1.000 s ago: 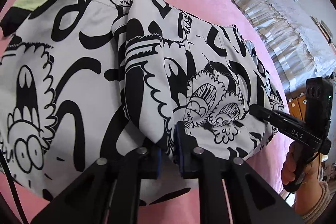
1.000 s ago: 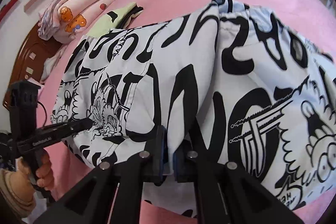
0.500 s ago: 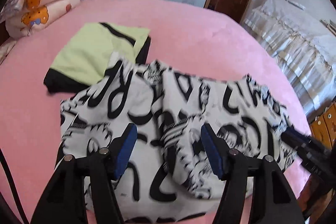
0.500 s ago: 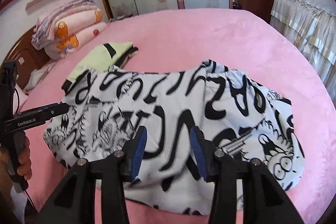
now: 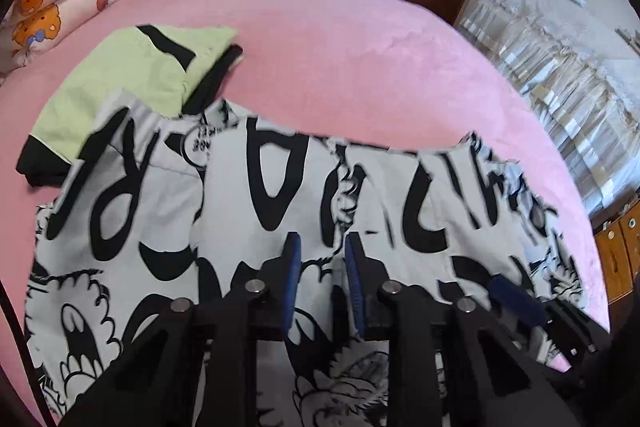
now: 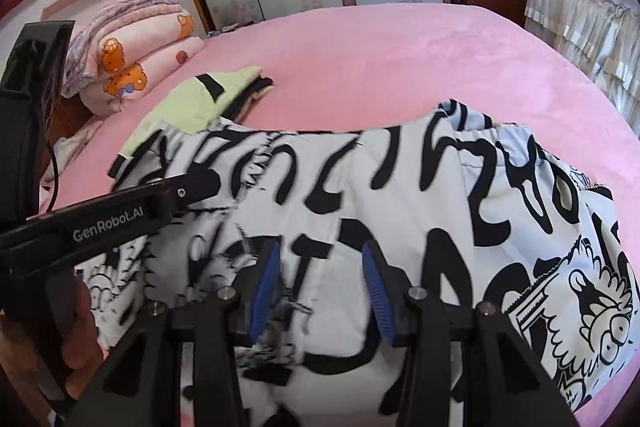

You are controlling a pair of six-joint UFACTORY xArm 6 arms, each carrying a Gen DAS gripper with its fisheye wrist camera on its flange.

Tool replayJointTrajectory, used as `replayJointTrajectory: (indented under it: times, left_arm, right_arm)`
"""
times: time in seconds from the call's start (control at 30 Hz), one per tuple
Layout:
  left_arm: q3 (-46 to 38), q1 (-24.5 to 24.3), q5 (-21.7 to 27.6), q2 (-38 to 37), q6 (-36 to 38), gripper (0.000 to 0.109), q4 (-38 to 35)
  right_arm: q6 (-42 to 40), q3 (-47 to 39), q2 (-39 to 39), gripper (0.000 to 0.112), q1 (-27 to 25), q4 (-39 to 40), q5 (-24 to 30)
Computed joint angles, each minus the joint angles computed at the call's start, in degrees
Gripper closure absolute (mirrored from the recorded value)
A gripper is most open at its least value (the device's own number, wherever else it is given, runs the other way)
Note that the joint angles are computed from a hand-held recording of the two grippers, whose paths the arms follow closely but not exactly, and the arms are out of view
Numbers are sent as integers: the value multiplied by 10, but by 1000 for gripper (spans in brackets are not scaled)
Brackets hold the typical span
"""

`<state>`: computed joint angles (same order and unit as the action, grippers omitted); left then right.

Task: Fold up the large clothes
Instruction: 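Smooth the white jacket bundle flat with both open tools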

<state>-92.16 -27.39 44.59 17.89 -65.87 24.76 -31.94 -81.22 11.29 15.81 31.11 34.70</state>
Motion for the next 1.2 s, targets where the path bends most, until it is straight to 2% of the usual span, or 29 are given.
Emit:
replayJointTrajectory:
  times: [0.1, 0.13, 0.17, 0.33, 0.4, 0.5, 0.6, 0.67, 0.77, 0.87, 0.93, 1.03, 1.2]
  left_arm:
    - [4, 10, 12, 19, 45, 100, -53]
    - [28, 15, -10, 11, 48, 101, -64]
    - [51, 18, -33, 1, 41, 101, -62]
    - [140, 25, -104, -49, -1, 101, -39]
    - [155, 25, -114, -60, -15, 101, -26]
    - [151, 15, -87, -66, -23, 101, -2]
    - [126, -3, -33, -65, -33, 96, 24]
    - [118, -16, 0, -74, -35, 84, 34]
    - [133, -42, 12, -100, -66, 71, 69]
    - [159, -68, 10, -123, -93, 70, 79]
    - [174, -83, 14, -126, -93, 70, 57]
    - [180, -102, 37, -123, -108, 71, 69]
    - [186, -106, 39, -126, -131, 70, 72]
  right_arm:
    - [-24, 10, 3, 86, -11, 6, -15]
    - [-25, 16, 2, 97, -13, -3, -24]
    - [-33, 24, -1, 100, -18, -3, -30]
    - [-50, 62, -16, 100, -42, 5, -38]
    - [-52, 74, -22, 100, -48, 4, -37]
    - [-49, 80, -28, 100, -50, 2, -37]
    - [-38, 80, -38, 96, -49, 3, -36]
    - [-49, 82, -49, 96, -48, 29, -30]
    - [-88, 94, -76, 96, -41, 78, -21]
    - [-108, 112, -99, 96, -33, 98, 11]
    - [-109, 126, -106, 96, -29, 89, 26]
    - [-93, 163, -116, 96, -18, 47, 12]
    - [-86, 185, -128, 96, -16, 43, 4]
